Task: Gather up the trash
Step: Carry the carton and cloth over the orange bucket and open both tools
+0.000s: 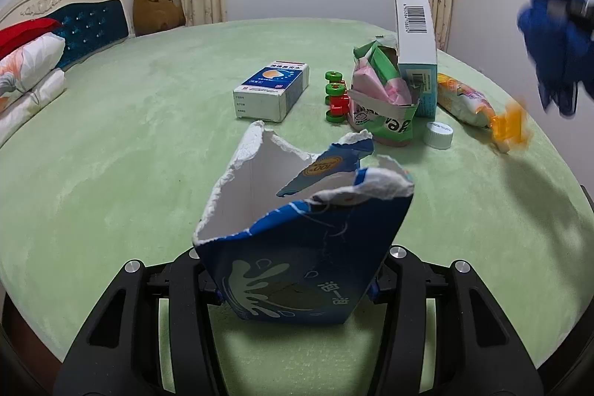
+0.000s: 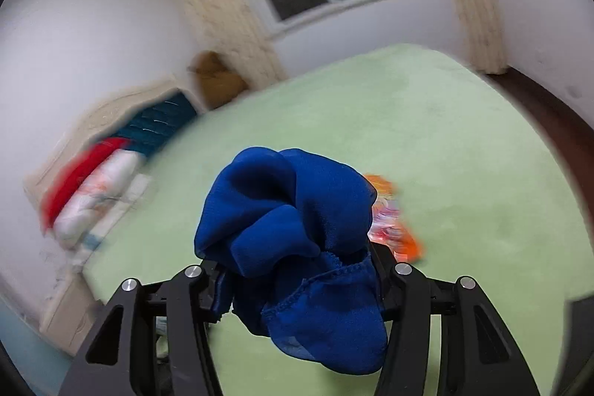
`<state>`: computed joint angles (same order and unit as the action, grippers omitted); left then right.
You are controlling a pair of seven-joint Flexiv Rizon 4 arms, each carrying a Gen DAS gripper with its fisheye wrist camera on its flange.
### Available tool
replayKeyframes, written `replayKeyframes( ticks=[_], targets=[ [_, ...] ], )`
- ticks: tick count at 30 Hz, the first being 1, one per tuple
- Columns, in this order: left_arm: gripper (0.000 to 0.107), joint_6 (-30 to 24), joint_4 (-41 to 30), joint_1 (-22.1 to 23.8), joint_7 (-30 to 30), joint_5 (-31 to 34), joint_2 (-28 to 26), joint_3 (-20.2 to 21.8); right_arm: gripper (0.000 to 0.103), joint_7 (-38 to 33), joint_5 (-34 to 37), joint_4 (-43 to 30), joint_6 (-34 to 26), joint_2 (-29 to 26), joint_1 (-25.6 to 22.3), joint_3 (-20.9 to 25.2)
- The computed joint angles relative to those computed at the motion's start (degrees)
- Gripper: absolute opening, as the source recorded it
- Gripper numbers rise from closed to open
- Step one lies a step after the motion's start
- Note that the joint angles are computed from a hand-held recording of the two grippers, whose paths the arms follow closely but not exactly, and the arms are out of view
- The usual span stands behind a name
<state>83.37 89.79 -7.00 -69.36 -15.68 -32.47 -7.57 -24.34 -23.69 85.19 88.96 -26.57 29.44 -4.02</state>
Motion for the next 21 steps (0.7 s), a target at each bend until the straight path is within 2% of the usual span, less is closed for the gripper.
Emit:
replayKeyframes(
  ticks=[1,2,3,4,5,6,8,13,17,21],
  targets=[
    [0.049,-0.1,0.0,0.4,0.2,-0.3,0.0,-0.6,0.054,3.2,-1.5,0.2,-3.2,0.8,3.3,-4.5],
    [0.049,-0.2,0.1,0.8,0.4,-0.7,0.0,-1.1,0.054,5.3,-6.7,-0.1,-10.1,1.7,5.7,-7.8],
    [0.049,-0.3,0.2,1.2,0.6,-1.1,0.0,-1.6,0.054,3.7,-10.0,-0.9,-14.0,1.4,6.8,-9.1],
    [0.049,-0.4,0.2,1.6,0.9,-1.5,0.0,-2.2,0.054,2.5,-9.6,-1.5,-14.2,1.2,6.7,-8.7],
    [0.049,-0.4,0.5,2.1,1.3,-2.0,0.1,-2.8,0.054,2.0,-7.7,-1.4,-10.6,0.8,5.0,-6.5],
    [0.049,-0.2,0.8,2.3,1.7,-2.2,0.2,-3.1,0.054,4.3,-9.6,-0.6,-9.6,1.1,4.4,-6.2],
    [0.049,0.3,1.2,2.6,2.4,-2.5,0.4,-3.5,0.054,6.8,-15.3,0.9,-12.1,2.4,5.8,-8.0],
    [0.049,1.6,4.0,4.0,4.7,-3.7,2.0,-5.7,0.054,9.1,-24.0,6.1,-12.3,5.8,5.4,-6.1],
    [0.049,2.7,9.3,6.8,8.5,-5.7,5.3,-9.7,0.055,16.9,-33.3,13.9,-10.2,10.7,5.4,-5.6],
    [0.049,2.8,15.0,10.0,13.3,-9.7,9.3,-14.2,0.055,23.3,-39.2,19.8,-7.3,13.9,4.0,-2.8]
  ],
)
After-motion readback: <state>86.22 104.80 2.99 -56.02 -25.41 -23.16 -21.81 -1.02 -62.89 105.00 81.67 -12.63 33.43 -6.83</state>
